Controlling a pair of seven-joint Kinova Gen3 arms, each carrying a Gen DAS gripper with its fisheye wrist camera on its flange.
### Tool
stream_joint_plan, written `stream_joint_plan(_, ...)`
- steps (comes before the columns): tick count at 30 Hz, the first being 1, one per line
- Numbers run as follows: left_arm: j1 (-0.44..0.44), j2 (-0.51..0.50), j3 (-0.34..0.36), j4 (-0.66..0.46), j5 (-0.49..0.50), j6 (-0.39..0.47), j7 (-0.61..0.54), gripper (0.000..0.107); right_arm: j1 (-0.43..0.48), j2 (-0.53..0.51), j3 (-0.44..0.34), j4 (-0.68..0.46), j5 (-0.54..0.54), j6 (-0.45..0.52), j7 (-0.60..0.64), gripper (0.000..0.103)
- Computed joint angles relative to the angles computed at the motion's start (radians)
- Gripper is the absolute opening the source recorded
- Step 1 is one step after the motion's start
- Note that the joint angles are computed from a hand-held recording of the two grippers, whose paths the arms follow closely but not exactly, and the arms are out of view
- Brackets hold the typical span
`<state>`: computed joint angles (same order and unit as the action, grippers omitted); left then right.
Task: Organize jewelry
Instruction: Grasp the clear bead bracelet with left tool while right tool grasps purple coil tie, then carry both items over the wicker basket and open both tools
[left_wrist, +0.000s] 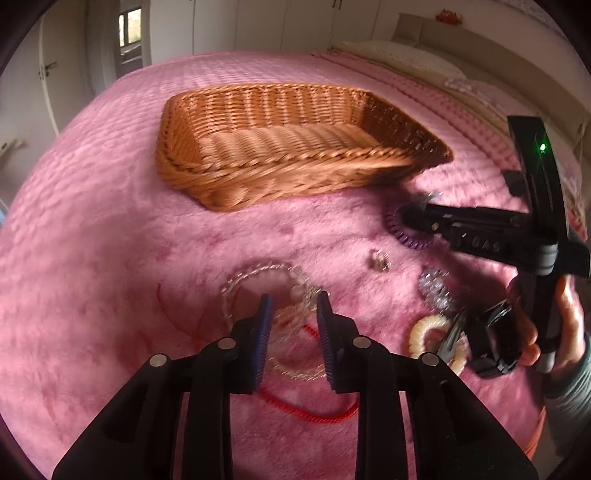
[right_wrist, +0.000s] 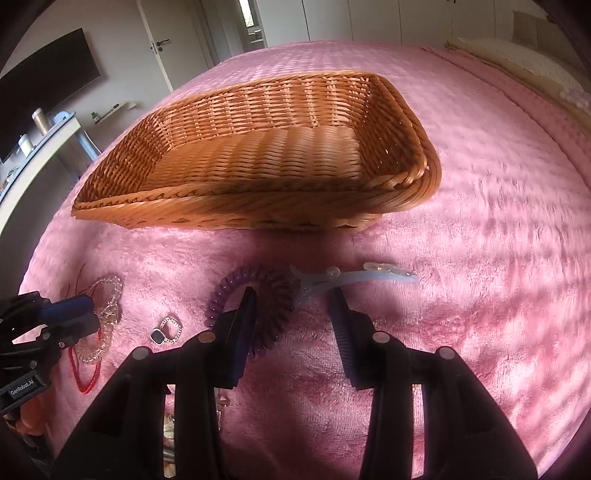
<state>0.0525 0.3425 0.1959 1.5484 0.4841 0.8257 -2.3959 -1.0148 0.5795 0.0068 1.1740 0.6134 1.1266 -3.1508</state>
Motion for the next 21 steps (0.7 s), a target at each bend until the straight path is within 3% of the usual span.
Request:
stream_joint_plan(1,0.004,-0.003,-0.004,0.003,-0.010,-0.003,0.002,0.024,0.005,-0.002,-0.004,0.004,0.001,0.003,0.005,0.038)
stream_joint_plan(3,0.016,-0.003,-0.011,0.003,-0.036,-0.007,0.011,0.023,-0.002,0.015,-0.001,-0.027,0.003,0.035,0.032,0.026)
stream_joint_plan(5,0.021,-0.009,-0.007,0.013,-0.057,-0.035,0.014,0.010,-0.010,0.020,0.000,-0.039,0.010,0.042,0.048,0.012)
stream_joint_plan(7,0.023,-0.017,-0.011,0.020,-0.052,-0.040,0.009,0.006,-0.019,0.023,0.004,-0.043,0.018,0.046,0.051,0.011)
stream_joint_plan(11,-0.056,-0.013,0.020,0.010,0.066,0.027,-0.070,0.006,-0.036,-0.005,0.010,0.002,0.044,0.016,0.013,0.010)
stream_joint_plan(21,-0.145,-0.042,0.009,-0.025,0.311,0.183,-0.216,0.006,-0.113,-0.065,-0.005,0.002,0.164,0.095,-0.038,0.009)
